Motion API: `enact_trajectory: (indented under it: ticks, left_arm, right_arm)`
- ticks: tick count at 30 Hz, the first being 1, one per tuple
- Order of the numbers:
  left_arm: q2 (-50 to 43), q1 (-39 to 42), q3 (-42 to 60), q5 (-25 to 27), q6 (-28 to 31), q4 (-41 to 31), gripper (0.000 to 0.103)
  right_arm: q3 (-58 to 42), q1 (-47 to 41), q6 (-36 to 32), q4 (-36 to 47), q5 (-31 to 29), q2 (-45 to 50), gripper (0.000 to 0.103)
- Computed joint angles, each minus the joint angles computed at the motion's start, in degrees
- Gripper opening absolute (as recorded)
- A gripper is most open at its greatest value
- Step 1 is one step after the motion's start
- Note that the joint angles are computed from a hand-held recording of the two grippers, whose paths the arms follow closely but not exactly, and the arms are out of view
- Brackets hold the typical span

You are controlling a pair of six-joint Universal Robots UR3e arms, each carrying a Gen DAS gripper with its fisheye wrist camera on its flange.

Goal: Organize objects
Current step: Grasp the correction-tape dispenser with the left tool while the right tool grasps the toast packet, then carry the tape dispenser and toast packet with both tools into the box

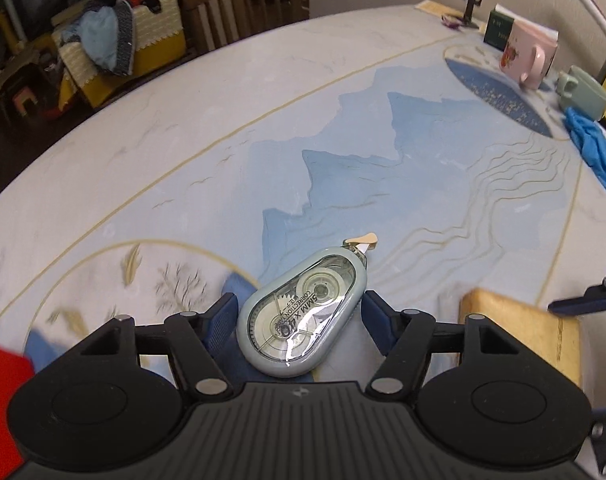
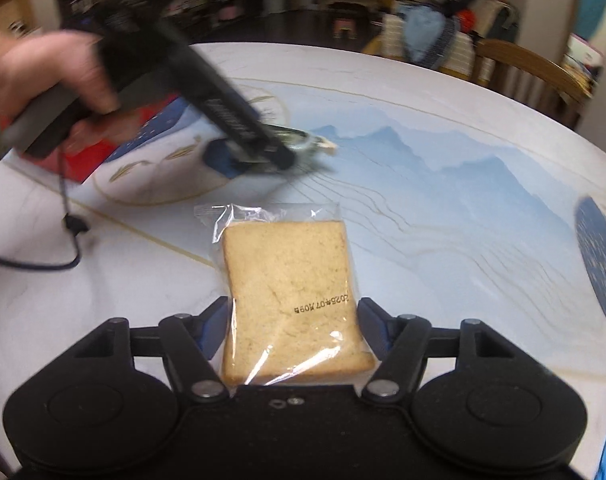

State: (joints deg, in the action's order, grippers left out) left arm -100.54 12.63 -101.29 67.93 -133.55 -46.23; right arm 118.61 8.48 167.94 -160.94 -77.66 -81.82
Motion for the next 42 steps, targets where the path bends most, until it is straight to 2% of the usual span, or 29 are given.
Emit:
enact_trajectory:
  ticks: [4,10,17,24,29,35,38,39,42]
  left_arm:
    - [8.1,3.0,-6.4,-1.9,1.5,-1.9,0.067]
    - [20.5,9.4,-12.9,-5.2,2.7,-8.6,0.067]
    - [33.9,21.0,-15.0,-11.0,10.5,-24.9,0.067]
    - [42.1,34.2,-10.1,-15.1,21.8,-45.2,0.067]
    - [43.4,45.0,-4.4,-17.6,32.6,-59.3,0.067]
    - [39.3,56.5,4.4,-19.5,45.1,-72.3,0.067]
    - [35.7,60.6,8.3,-20.1,48.3,-74.3,0.067]
    - [34.1,61.5,9.5,-20.3,48.7,-74.0,0.062]
    - [28.5,63.0,13.4,-20.1,48.0,-72.0,0.058]
  right_arm:
    - [2.1,1.4,3.3,0.2,-2.5,-3.2,0.066]
    - [2.6,4.5,7.5,1.3,-6.0,-6.3,0.062]
    - [-0.5,7.9,11.1,4.5,-7.5,-9.1,0.061]
    - [-9.9,14.5,13.8,8.0,-11.0,-6.6,0.061]
    - [-18.8,18.8,15.5,10.6,-12.8,-1.7,0.061]
    - [-34.4,24.1,16.9,14.8,-14.4,8.2,0.061]
    - [-44.6,27.0,16.8,17.7,-15.7,14.9,0.061]
    - [-48.6,27.9,16.8,18.9,-15.9,17.4,0.061]
    - [-60.8,29.9,17.1,23.1,-16.3,25.2,0.061]
